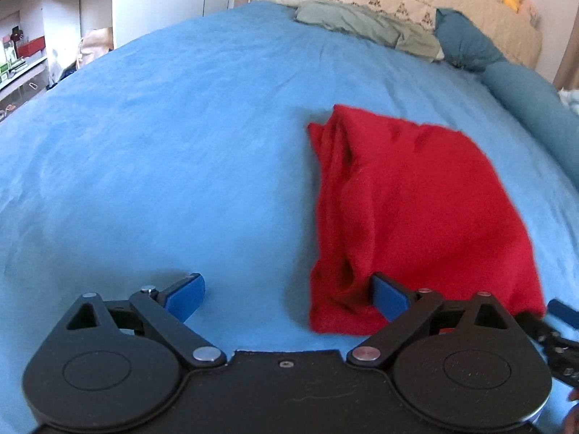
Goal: Fold small clothes
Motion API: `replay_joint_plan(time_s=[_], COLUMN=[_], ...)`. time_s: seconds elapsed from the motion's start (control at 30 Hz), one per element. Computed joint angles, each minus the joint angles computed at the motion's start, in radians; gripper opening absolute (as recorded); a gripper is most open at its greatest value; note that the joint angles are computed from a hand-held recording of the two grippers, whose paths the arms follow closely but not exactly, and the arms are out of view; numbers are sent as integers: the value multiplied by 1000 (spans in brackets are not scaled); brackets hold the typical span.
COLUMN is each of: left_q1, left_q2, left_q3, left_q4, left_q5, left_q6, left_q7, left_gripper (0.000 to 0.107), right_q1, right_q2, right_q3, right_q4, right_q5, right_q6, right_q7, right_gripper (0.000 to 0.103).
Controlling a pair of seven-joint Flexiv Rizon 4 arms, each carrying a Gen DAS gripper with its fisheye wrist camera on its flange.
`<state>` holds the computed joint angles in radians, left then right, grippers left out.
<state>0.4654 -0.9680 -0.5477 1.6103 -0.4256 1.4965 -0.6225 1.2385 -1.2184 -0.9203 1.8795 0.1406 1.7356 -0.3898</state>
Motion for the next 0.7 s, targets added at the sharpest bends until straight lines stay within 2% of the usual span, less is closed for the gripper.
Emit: replay_joint_plan(time_s=[0.07, 0.13, 0.2, 0.4, 0.5, 0.57, 0.63, 0.7], left_q1=[-42, -90, -91, -103, -102, -49, 31, 61], left_q2=[1, 7, 6, 23, 51, 68, 75, 72], left_q3=[48, 120, 127, 174, 182, 111, -4, -67], left_q4=[-22, -46, -40, -32, -6, 35, 62, 36], left_q5=[8, 16, 23, 42, 34, 34, 29, 9], left_q6=[3, -36, -33, -70, -58, -10, 15, -19], left_q7=[-16, -36, -17, 26, 37, 85, 132, 134], left_gripper=[99, 99, 99, 100, 98, 98, 103, 103], right_q1=[6, -12, -9, -66, -125, -174, -283, -372], right_q2=[2, 23, 26, 60, 141, 206, 290, 342], right_q3=[-9, 4, -5, 49, 126, 190, 309, 391], right_q4=[0, 8, 24, 42, 65, 93, 104, 89], right_q5=[18, -5, -51, -58, -63, -53, -66, -81], right_q6=[-50, -68, -74, 9, 80, 148, 223, 245], right_q7=[47, 67, 50, -9, -101, -156, -201, -225], right_gripper=[97, 97, 97, 101, 101, 102, 103, 103])
